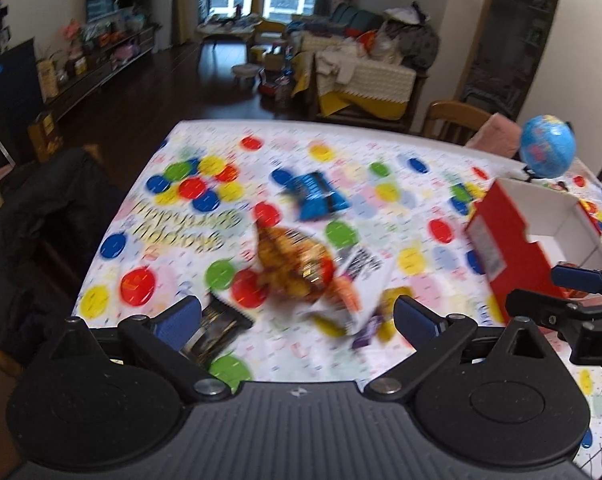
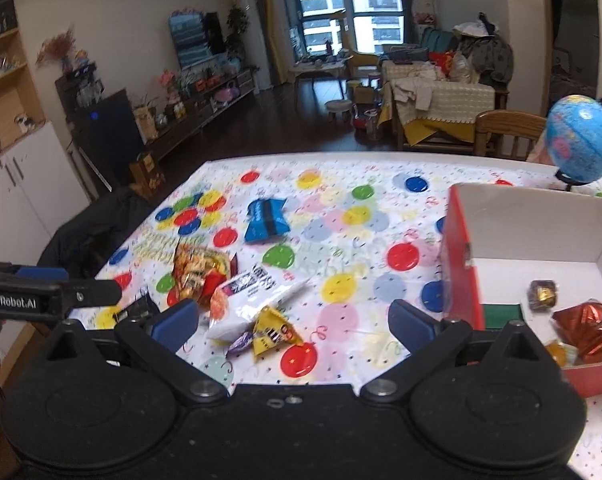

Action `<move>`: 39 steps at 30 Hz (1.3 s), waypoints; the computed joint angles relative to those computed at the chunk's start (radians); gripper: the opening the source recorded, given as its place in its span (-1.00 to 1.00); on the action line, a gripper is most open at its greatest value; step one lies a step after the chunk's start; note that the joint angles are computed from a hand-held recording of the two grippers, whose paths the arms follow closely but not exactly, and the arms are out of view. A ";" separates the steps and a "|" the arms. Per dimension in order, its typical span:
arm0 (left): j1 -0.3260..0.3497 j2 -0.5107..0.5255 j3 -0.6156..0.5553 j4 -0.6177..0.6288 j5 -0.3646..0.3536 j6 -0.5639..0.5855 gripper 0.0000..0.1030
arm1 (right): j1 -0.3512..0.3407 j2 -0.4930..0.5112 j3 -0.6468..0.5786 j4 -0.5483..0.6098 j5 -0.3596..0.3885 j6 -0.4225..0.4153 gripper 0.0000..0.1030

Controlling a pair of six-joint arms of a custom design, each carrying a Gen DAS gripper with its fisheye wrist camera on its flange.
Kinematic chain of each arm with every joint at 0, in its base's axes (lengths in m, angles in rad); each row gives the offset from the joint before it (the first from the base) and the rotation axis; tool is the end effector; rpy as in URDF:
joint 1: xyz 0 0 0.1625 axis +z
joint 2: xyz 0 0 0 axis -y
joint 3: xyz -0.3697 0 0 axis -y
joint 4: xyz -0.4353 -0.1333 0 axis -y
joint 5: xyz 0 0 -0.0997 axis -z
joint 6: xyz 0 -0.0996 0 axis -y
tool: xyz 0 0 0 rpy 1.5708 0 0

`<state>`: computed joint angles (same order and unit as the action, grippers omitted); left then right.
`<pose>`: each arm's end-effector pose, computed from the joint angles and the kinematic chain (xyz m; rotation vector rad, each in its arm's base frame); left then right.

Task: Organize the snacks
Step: 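Move both tools back over the remaining snacks near the chip bags, then grasp the black chocolate packet with the left tool while the right tool grasps the yellow M&M's bag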

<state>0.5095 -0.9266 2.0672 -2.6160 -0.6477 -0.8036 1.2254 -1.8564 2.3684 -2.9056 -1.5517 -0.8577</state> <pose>-0.3302 -0.4282 -0.0068 0.3611 2.3479 -0.8810 -0.0137 -0.4373 0.3093 0.6528 -2.4506 0.9260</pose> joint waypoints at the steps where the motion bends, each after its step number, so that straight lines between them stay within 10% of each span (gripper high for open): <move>1: 0.008 -0.004 0.006 0.004 0.001 -0.007 1.00 | 0.006 0.019 0.000 -0.015 -0.018 -0.009 0.97; 25: 0.208 0.055 -0.034 -0.004 -0.073 0.085 0.98 | 0.058 0.385 -0.117 -0.145 -0.217 -0.100 0.62; 39: 0.243 0.092 -0.073 0.009 -0.060 0.125 0.36 | 0.062 0.455 -0.153 -0.185 -0.224 -0.124 0.12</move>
